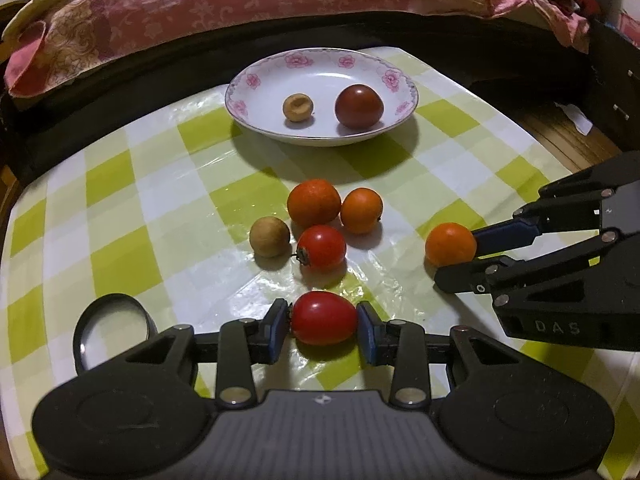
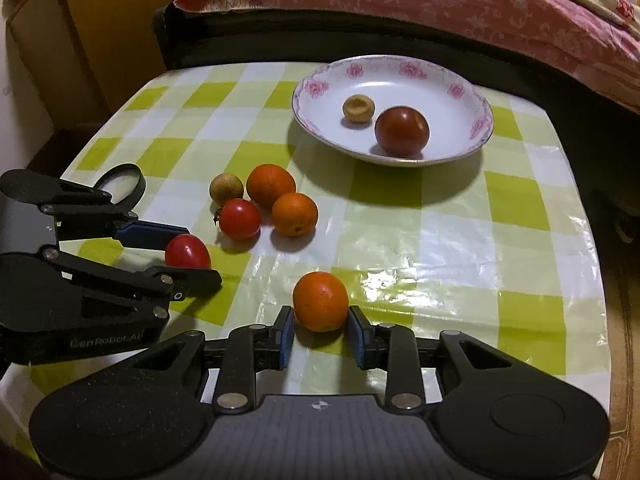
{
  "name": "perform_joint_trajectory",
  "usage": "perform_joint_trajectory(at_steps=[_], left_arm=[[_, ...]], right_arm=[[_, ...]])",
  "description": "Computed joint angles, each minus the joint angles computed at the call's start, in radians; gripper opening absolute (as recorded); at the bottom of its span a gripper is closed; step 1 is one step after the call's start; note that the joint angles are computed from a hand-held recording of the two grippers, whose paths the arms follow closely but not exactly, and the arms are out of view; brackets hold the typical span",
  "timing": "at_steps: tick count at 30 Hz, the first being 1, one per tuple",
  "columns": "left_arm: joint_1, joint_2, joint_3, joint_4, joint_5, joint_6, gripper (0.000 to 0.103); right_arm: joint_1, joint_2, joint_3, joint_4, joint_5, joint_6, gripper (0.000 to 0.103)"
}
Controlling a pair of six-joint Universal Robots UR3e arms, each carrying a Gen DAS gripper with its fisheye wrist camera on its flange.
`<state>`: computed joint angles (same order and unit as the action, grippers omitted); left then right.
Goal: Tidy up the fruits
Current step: 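Grasp the red cherry tomato with the left gripper while the right gripper grasps the orange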
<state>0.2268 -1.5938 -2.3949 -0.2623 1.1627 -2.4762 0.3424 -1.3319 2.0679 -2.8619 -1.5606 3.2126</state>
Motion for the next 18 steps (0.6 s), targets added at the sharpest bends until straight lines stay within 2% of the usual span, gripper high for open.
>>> perform_joint_trajectory(at_steps=[9,16,18], left_arm=[[0.006,0.004,-0.019,0.015,-0.012,0.027,0.053],[0.001,0.009,-0.024,0.022,0.0,0.013,0.053],[-0.007,0.011,-0.026,0.029,0.015,0.012,0.048]], right_arm=[[-0.005,-0.001,0.007,-0.011,0.013,-0.009,0.031],[-0.003,0.0,0.0,-0.002,0.0,-0.004,0.033],[-0.003,-0.002,-0.002,0.003,0.0,-0.005,0.033]])
